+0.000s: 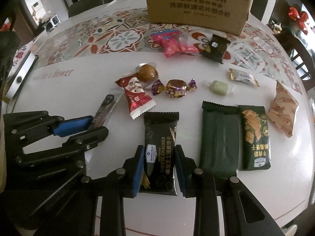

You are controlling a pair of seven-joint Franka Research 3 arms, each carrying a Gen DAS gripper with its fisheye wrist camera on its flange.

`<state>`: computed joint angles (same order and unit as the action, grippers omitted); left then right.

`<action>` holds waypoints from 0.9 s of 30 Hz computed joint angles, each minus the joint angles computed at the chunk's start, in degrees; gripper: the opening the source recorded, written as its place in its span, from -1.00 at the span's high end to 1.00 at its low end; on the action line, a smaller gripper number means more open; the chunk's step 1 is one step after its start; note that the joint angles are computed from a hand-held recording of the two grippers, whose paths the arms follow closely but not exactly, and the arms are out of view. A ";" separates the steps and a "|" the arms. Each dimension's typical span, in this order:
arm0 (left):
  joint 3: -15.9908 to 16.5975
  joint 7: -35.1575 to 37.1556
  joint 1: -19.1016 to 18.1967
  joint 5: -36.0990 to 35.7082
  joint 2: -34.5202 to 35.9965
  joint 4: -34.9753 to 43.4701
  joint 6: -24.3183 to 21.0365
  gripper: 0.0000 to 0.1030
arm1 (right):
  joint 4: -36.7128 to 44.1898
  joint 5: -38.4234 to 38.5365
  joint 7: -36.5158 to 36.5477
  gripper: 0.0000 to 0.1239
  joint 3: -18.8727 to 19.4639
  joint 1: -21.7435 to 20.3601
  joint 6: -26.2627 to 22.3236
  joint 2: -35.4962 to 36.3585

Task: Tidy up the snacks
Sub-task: 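Close left tool on the stick bar while right tool grasps the black packet, lift, then carry both snacks over the cardboard box and open both tools to drop them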

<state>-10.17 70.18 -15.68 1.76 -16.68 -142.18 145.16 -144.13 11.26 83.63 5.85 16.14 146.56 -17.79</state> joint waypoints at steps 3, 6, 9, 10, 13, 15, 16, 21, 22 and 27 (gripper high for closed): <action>-0.78 -2.17 0.75 2.07 -2.04 -0.87 0.38 0.61 | -0.23 -0.17 -0.61 0.50 -0.07 0.01 -0.24 -1.02; -1.82 -4.96 1.54 5.40 -3.51 -0.95 0.97 0.61 | -0.82 -1.00 -0.75 0.50 0.21 -0.33 1.30 -2.34; -2.53 -7.69 2.25 8.85 -4.38 -0.51 1.86 0.61 | -0.85 -1.19 -1.41 0.50 -0.01 -0.52 2.98 -3.27; -2.73 -8.55 2.50 9.89 -4.52 -0.16 1.99 0.61 | -0.72 -1.09 -1.73 0.50 -0.11 -0.51 3.30 -3.37; -2.71 -10.06 2.82 11.67 -4.22 1.34 2.08 0.61 | -0.07 -0.93 -2.68 0.50 -0.32 -0.67 4.60 -3.54; -3.22 -11.61 3.42 13.52 -3.84 2.92 1.52 0.61 | 0.75 -0.82 -3.06 0.50 -0.55 -1.03 5.56 -3.43; -3.37 -12.46 3.72 14.39 -3.70 3.81 1.46 0.61 | 0.76 -0.86 -3.46 0.50 -0.59 -1.19 7.01 -3.35; -3.97 -16.45 5.01 18.42 -2.95 7.77 2.76 0.61 | 3.48 0.08 -4.67 0.50 -1.62 -1.96 9.21 -3.00; -4.03 -17.05 5.23 19.23 -2.83 8.51 3.26 0.61 | 3.91 0.68 -5.33 0.50 -2.03 -1.88 9.62 -2.96; -4.00 -19.02 5.89 21.99 -1.13 13.36 5.41 0.61 | 7.77 4.46 -9.49 0.50 -4.03 -1.25 11.28 -1.93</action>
<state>-14.17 51.16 -9.80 23.75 -17.82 -128.83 150.58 -136.36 15.72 74.14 1.82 14.89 157.84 -19.71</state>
